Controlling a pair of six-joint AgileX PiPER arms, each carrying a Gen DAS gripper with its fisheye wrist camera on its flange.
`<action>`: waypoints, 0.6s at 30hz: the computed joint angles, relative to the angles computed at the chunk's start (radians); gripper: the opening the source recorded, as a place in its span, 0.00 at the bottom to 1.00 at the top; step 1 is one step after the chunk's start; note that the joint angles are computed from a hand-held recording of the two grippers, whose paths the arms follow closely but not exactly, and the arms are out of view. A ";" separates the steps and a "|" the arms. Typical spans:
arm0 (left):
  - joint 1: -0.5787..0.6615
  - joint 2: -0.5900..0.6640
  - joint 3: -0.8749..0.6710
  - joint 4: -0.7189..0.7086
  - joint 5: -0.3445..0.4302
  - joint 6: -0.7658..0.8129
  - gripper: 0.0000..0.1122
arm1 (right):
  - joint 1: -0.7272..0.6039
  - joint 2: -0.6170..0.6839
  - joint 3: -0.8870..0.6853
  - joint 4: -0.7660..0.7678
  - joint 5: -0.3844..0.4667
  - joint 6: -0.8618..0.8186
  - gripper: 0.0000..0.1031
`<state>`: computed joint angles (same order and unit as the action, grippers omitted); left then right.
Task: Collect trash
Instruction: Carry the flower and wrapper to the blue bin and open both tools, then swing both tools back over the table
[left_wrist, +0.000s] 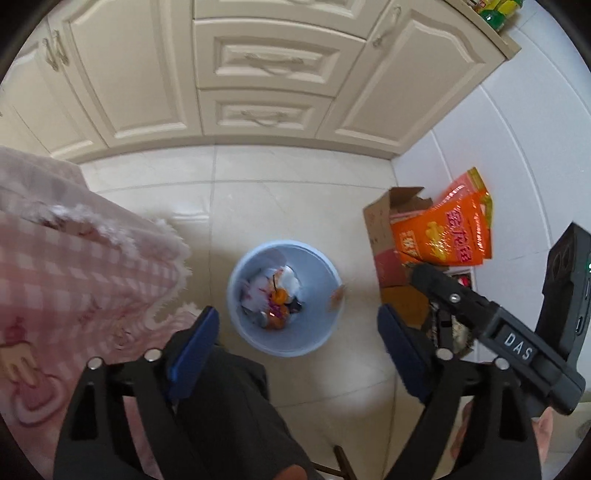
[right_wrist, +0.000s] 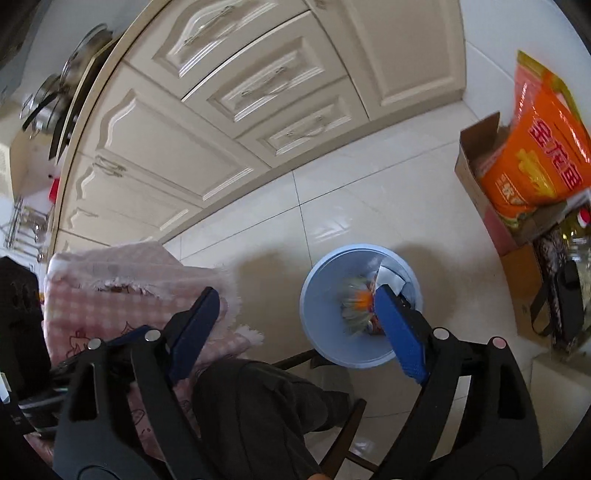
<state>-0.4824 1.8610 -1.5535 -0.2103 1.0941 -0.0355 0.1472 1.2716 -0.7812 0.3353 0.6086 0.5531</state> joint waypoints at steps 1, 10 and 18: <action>0.001 -0.005 -0.002 0.011 0.000 -0.004 0.79 | -0.004 -0.004 0.006 -0.003 -0.001 0.005 0.88; 0.011 -0.089 0.015 0.057 0.000 -0.010 0.83 | 0.038 -0.037 -0.023 -0.162 0.056 0.176 0.94; 0.029 -0.218 0.055 -0.009 0.012 0.057 0.83 | 0.142 -0.075 -0.123 -0.312 0.143 0.347 0.94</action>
<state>-0.4534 1.6425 -1.4982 -0.2193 1.1064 0.0218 0.2890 1.1971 -0.9038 0.0234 0.7511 0.8996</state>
